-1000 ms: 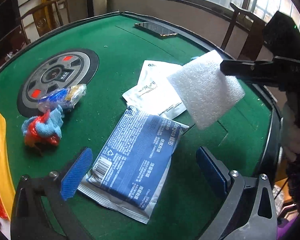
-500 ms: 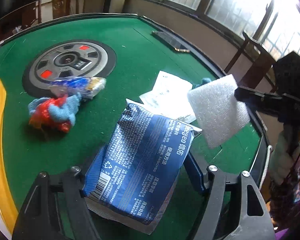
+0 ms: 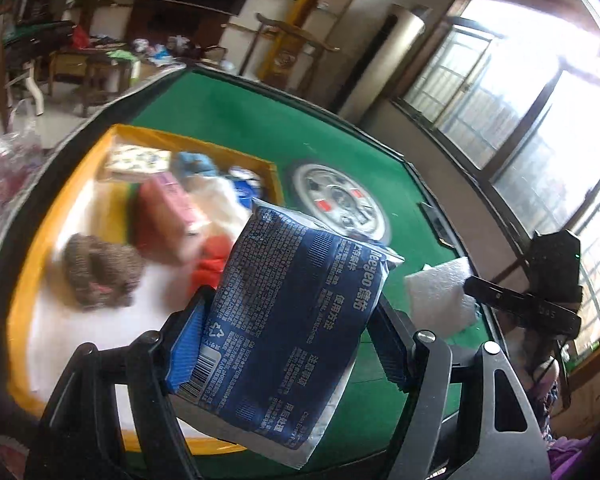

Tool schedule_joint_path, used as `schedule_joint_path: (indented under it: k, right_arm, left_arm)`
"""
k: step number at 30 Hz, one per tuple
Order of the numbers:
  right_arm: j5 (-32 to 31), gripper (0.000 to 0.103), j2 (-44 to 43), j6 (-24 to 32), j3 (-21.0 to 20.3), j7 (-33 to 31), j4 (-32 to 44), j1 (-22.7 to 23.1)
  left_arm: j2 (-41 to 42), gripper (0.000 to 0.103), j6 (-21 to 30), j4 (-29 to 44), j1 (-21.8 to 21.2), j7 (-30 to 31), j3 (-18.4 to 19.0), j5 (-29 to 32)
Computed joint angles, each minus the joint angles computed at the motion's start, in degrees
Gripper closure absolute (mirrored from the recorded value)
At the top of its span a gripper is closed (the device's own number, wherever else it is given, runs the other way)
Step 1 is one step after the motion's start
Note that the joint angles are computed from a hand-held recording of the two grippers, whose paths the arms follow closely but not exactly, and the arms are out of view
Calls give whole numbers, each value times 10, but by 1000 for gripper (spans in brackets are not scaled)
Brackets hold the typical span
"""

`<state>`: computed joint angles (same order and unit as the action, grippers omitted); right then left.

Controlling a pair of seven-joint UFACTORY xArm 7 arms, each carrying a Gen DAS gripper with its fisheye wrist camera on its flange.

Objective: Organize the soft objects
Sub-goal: 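Lower the blue wipes pack and foam sheet into the box and open both grippers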

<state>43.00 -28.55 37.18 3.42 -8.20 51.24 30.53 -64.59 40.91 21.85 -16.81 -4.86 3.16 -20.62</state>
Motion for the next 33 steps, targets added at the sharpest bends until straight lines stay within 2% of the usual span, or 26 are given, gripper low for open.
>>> schedule_joint_path:
  k: [3,6,9,15,16,19,21,23,25,27,28,31,32,33]
  right_arm:
    - [10,87,61,-1,18,-13,46,22]
    - [10,87,124,4,43,-15,95,29]
    - [-10,87,177,13,70,-7,137,27]
    - [-106,87,266,29,117,63,210,25]
    - [-122,87,276,33,121,74,217,25]
    - [-178,87,294,40,127,110,228,25]
    - [-190,86,299,39,127,120,234,22]
    - [-243,85,303,40,128,148,241,23]
    - [-287,83,309,44,130,171,253,26]
    - [-300,82,315,49,130,180,261,27]
    - [-284,82,319,53,130,172,267,25]
    - [-159,87,340,77,133,118,281,9]
    - [-119,91,350,85,145,103,282,-7]
    - [-97,89,344,68,137,88,274,2]
  left_arm:
    - [9,29,46,-2,67,-13,19,37]
    - [24,29,74,-10,107,-22,26,55]
    - [53,29,67,-7,120,-26,21,59]
    - [138,25,31,18,128,-43,-7,74]
    - [127,25,37,16,131,-51,-14,79]
    - [110,25,46,10,126,-59,-3,71]
    - [84,25,59,7,130,-67,-7,76]
    - [54,25,65,1,136,-75,-13,84]
    - [20,25,62,-5,141,-83,-20,93]
    - [-13,25,55,-13,149,-94,-25,102]
    - [-28,25,52,-15,151,-100,-25,104]
    - [-55,25,46,-22,151,-111,-12,101]
    - [-61,25,44,-24,151,-113,-10,101]
    - [-65,25,41,-25,150,-115,-10,101]
